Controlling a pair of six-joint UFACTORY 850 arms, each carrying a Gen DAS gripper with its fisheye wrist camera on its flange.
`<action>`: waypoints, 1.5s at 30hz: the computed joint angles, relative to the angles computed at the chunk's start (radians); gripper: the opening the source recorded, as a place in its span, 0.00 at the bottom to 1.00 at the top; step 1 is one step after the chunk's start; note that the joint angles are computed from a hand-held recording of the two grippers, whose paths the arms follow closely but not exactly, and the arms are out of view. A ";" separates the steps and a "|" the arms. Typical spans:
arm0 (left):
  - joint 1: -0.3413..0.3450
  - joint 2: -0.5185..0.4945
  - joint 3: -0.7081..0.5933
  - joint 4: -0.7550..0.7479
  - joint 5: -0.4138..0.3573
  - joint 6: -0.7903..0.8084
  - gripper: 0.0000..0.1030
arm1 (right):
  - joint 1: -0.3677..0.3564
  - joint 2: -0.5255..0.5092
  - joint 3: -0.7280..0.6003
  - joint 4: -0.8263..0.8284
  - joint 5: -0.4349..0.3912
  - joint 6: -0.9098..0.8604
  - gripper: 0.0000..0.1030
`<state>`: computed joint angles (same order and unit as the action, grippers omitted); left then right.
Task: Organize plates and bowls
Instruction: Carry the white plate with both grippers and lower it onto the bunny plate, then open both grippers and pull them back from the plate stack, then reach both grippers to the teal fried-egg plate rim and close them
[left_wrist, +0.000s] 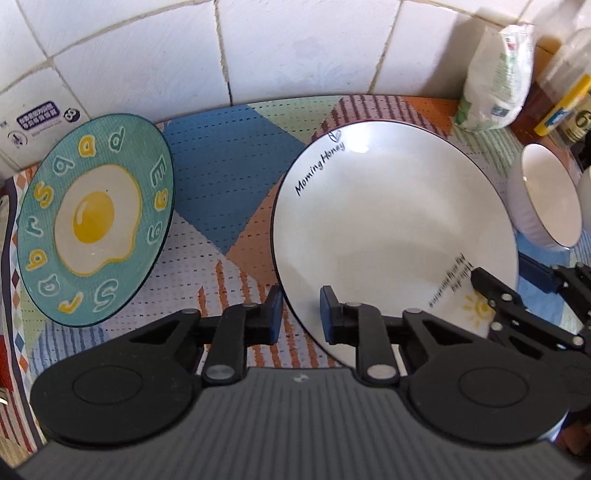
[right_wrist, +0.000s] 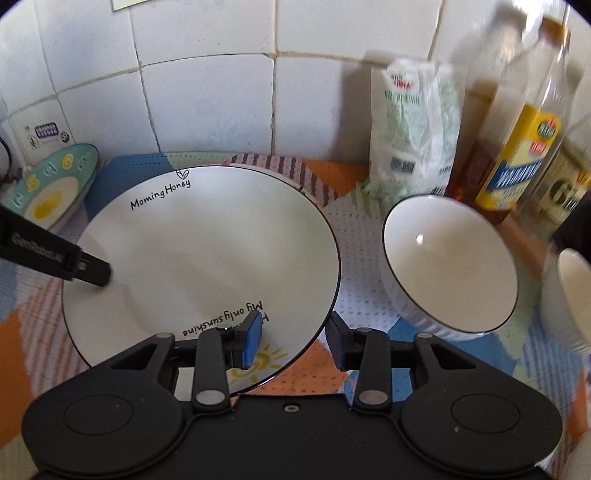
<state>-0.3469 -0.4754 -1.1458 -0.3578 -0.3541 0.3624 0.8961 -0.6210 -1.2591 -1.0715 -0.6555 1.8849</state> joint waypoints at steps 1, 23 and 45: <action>0.005 0.009 0.006 -0.034 0.003 0.044 0.19 | 0.006 -0.007 -0.011 0.013 -0.023 -0.009 0.42; 0.191 0.290 0.170 -0.261 -0.124 0.482 0.21 | 0.224 0.037 -0.116 -0.081 -0.327 0.233 0.43; 0.439 0.313 0.260 -0.365 -0.158 0.797 0.42 | 0.319 -0.186 -0.396 -0.158 -0.279 0.296 0.65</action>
<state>0.0923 -0.1622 -0.8862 -0.7227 -0.5125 1.1592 1.2153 -0.8075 -1.6550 -1.2292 -0.9343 2.1813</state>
